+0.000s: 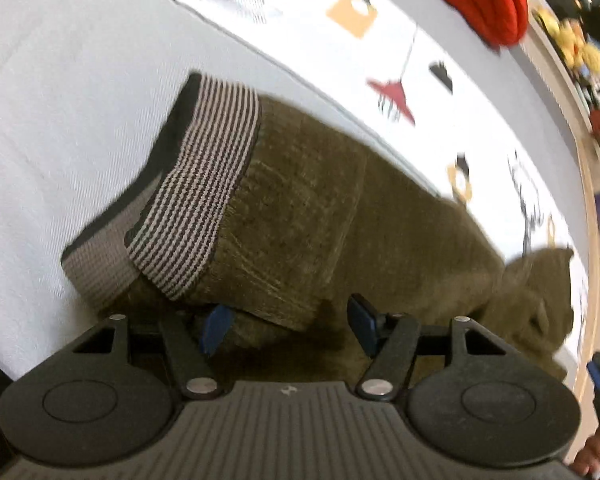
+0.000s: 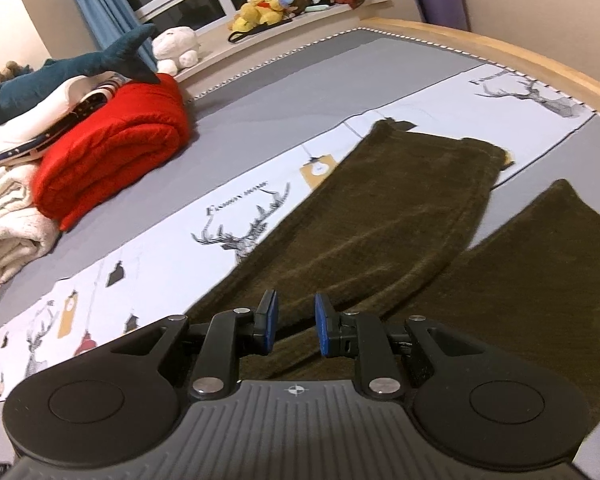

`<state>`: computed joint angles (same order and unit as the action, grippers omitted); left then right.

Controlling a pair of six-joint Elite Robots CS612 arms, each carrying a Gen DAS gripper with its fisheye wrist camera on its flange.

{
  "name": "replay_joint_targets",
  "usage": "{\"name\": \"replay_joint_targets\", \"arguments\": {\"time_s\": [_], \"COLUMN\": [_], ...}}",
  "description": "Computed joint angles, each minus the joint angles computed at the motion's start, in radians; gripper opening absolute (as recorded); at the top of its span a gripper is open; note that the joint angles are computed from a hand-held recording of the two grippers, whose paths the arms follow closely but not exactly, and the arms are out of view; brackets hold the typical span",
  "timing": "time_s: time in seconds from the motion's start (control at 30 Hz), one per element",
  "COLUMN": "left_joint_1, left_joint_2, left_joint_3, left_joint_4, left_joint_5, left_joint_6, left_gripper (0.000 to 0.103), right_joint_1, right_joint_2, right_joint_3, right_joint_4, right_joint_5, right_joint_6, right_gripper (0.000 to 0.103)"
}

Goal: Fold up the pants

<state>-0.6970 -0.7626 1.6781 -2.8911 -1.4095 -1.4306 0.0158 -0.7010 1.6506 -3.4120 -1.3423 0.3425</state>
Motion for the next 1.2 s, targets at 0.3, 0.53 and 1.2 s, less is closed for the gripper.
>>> {"name": "replay_joint_targets", "arguments": {"time_s": [0.3, 0.53, 1.2], "left_joint_1": [0.000, 0.016, 0.012], "left_joint_2": [-0.004, 0.013, 0.038], "left_joint_3": [-0.072, -0.088, -0.141], "left_joint_4": [0.237, 0.223, 0.331], "left_joint_5": [0.094, 0.025, 0.053], "left_joint_6": [-0.029, -0.054, 0.043], "left_gripper": [0.014, 0.052, 0.013], "right_joint_1": [0.012, 0.057, 0.110], "right_joint_2": [0.105, 0.270, 0.427], "right_joint_3": [-0.245, -0.582, -0.904], "right_joint_4": [0.230, 0.540, 0.760], "right_joint_5": [0.047, -0.089, -0.524], "right_joint_6": [-0.002, 0.067, -0.100], "right_gripper": [0.045, 0.053, 0.007]}}
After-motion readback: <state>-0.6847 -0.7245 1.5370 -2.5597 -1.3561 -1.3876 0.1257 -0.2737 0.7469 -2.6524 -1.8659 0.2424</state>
